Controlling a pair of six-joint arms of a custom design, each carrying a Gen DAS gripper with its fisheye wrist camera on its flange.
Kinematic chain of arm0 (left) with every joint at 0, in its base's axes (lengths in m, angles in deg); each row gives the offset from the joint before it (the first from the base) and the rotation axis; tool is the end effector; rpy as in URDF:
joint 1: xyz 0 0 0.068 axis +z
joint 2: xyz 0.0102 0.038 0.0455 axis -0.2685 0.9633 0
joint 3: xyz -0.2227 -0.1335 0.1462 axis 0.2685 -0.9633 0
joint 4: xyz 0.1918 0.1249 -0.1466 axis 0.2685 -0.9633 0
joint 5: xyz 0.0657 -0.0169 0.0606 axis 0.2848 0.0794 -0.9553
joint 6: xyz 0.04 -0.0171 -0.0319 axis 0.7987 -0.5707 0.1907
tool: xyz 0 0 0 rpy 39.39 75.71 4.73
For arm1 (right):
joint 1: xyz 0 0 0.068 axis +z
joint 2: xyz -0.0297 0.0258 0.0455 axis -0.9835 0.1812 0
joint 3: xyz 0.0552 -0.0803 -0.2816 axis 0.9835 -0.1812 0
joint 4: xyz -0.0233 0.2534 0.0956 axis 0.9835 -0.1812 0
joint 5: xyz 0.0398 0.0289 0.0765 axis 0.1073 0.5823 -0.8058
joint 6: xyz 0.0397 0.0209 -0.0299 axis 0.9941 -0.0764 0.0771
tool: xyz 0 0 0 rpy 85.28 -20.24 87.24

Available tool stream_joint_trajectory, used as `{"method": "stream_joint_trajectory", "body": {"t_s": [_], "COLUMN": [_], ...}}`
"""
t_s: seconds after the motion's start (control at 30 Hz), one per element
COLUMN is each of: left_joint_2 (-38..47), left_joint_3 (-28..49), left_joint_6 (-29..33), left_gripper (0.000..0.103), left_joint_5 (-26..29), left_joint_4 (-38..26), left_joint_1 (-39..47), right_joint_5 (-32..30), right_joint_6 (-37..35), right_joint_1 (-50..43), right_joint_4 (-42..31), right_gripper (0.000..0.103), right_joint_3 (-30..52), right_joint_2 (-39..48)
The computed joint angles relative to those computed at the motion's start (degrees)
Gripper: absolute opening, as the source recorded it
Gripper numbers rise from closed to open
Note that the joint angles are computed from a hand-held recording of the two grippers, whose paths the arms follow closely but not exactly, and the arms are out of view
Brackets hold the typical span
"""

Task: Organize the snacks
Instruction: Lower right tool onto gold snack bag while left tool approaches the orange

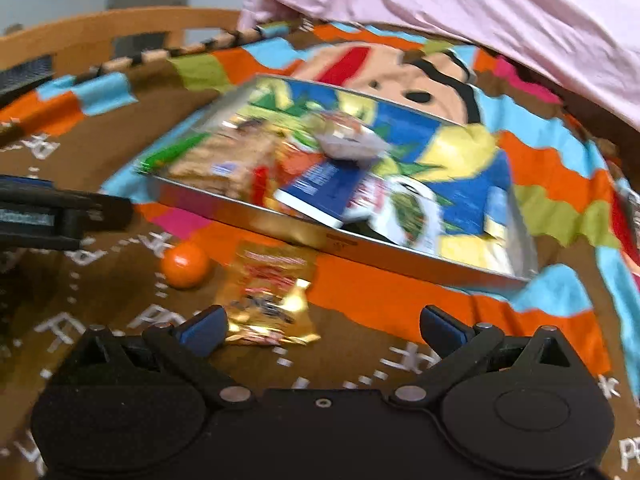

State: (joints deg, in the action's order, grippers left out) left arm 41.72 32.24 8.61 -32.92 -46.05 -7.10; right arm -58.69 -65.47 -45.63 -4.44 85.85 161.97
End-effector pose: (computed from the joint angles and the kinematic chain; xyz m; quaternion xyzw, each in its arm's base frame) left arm 0.2057 0.0201 0.1416 0.0331 0.8920 -0.0829 0.4432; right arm 0.1958 0.1144 0.1134 -0.1182 0.8974 -0.0387 0.4234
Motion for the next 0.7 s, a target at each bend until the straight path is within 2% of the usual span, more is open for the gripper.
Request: {"method": "stream_joint_trajectory", "body": {"t_s": [0.1, 0.17, 0.27, 0.33, 0.37, 0.4, 0.43, 0.6, 0.7], "left_joint_2": [0.82, 1.39, 3.14, 4.34, 4.97, 5.47, 6.01, 9.49, 10.64], "left_joint_3": [0.57, 0.67, 0.89, 1.02, 1.15, 1.24, 1.32, 1.98, 1.69], "left_joint_6": [-0.1, -0.08, 0.42, 0.8, 0.89, 0.92, 0.95, 1.22, 3.4], "left_gripper": [0.103, 0.103, 0.103, 0.102, 0.103, 0.103, 0.102, 0.102, 0.102], "left_joint_5": [2.72, 3.65, 5.66, 6.69, 7.22, 7.99, 9.02, 14.28, 15.1], "left_joint_4": [0.22, 0.71, 2.01, 2.78, 3.11, 3.34, 3.58, 5.04, 5.81], "left_joint_1": [0.02, -0.32, -0.62, -0.94, -1.11, -1.16, -1.12, -0.97, -2.01], "right_joint_5": [-2.12, -5.7, -10.95, -13.6, -14.37, -15.04, -15.38, -14.05, -13.35], "right_joint_6": [-3.31, -4.1, -2.9, -1.02, -0.1, 0.6, 1.0, 0.2, -1.31], "right_joint_1": [0.4, -0.69, -3.42, -5.42, -6.03, -6.55, -6.79, -6.16, -6.27], "right_joint_4": [4.36, 7.1, 8.61, 6.77, 6.04, 5.5, 4.23, -10.28, -17.69], "right_gripper": [0.102, 0.101, 0.092, 0.081, 0.079, 0.071, 0.067, 0.067, 0.067], "right_joint_3": [0.19, -0.45, -0.51, 0.32, 0.43, 0.48, 0.56, 2.66, 3.18], "right_joint_2": [3.59, 4.79, 5.78, 5.95, 5.65, 5.33, 4.5, -2.51, -7.06]}}
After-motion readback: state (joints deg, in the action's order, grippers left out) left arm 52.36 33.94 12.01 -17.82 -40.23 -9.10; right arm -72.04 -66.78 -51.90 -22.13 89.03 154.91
